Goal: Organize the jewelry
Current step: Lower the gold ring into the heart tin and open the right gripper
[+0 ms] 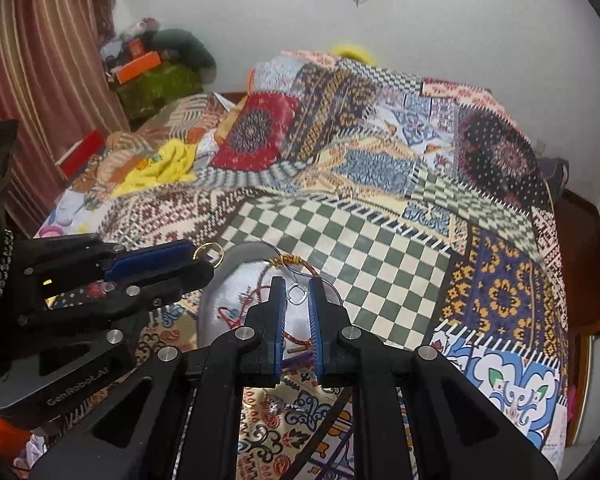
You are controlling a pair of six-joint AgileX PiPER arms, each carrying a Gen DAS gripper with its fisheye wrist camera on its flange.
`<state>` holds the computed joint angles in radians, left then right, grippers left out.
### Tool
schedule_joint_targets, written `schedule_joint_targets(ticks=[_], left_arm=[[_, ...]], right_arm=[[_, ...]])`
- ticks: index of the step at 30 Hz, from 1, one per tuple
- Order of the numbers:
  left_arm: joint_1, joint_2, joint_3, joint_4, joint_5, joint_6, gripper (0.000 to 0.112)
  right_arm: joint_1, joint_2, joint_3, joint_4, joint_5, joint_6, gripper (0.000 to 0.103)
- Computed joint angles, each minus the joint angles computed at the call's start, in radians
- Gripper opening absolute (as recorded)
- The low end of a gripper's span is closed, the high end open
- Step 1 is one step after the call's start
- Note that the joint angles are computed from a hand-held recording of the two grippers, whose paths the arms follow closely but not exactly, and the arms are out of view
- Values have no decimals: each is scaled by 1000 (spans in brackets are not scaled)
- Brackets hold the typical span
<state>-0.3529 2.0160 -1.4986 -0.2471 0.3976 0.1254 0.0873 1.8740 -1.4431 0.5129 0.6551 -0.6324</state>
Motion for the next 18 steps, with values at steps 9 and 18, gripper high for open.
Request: schedule_joint_targets(ticks=[9, 18], left_arm=[[3, 48, -63, -20, 44, 38, 14], [3, 69, -85, -36, 62, 51, 14]], right_arm=[[7, 56, -54, -48, 40, 20, 10], [15, 89, -75, -73, 59, 29, 10]])
